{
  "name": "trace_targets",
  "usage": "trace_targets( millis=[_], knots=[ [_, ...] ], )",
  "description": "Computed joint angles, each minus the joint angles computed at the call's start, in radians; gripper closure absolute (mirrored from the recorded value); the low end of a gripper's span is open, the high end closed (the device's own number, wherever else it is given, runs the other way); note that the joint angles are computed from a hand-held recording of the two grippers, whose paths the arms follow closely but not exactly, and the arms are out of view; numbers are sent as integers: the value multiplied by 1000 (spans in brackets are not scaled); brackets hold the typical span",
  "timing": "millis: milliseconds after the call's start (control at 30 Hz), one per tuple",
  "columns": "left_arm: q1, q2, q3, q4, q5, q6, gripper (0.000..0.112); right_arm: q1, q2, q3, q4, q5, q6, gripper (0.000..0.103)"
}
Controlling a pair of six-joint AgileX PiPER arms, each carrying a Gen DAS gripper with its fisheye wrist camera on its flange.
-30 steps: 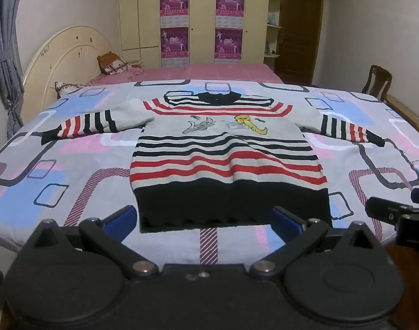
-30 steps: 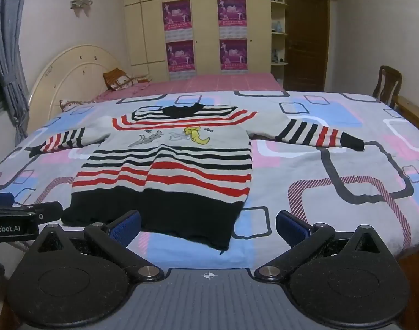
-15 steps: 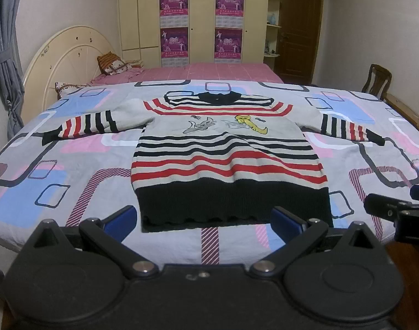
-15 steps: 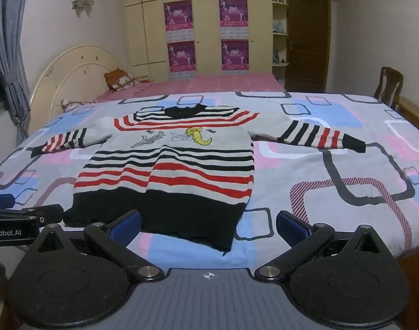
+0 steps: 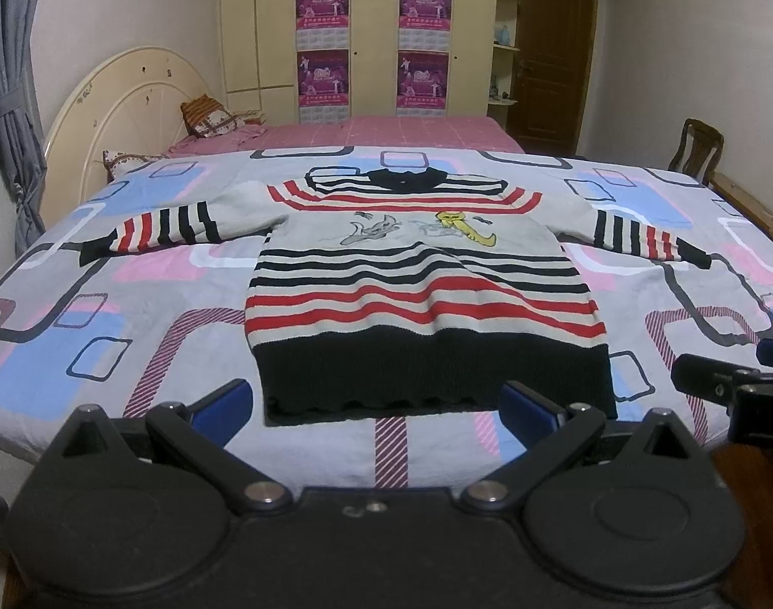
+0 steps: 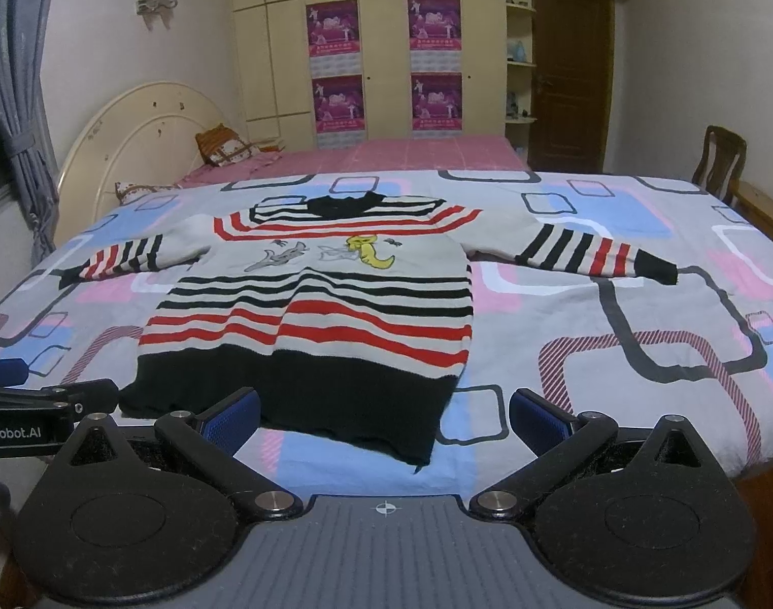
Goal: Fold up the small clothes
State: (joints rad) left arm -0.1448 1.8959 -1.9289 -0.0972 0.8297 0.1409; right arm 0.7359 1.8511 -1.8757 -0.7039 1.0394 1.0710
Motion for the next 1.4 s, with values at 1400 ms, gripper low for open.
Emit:
trace_targets(
  millis=[1400],
  knots=[
    [14, -11, 30, -14, -13, 15, 9, 6, 12, -16, 0, 5, -6, 0]
  ],
)
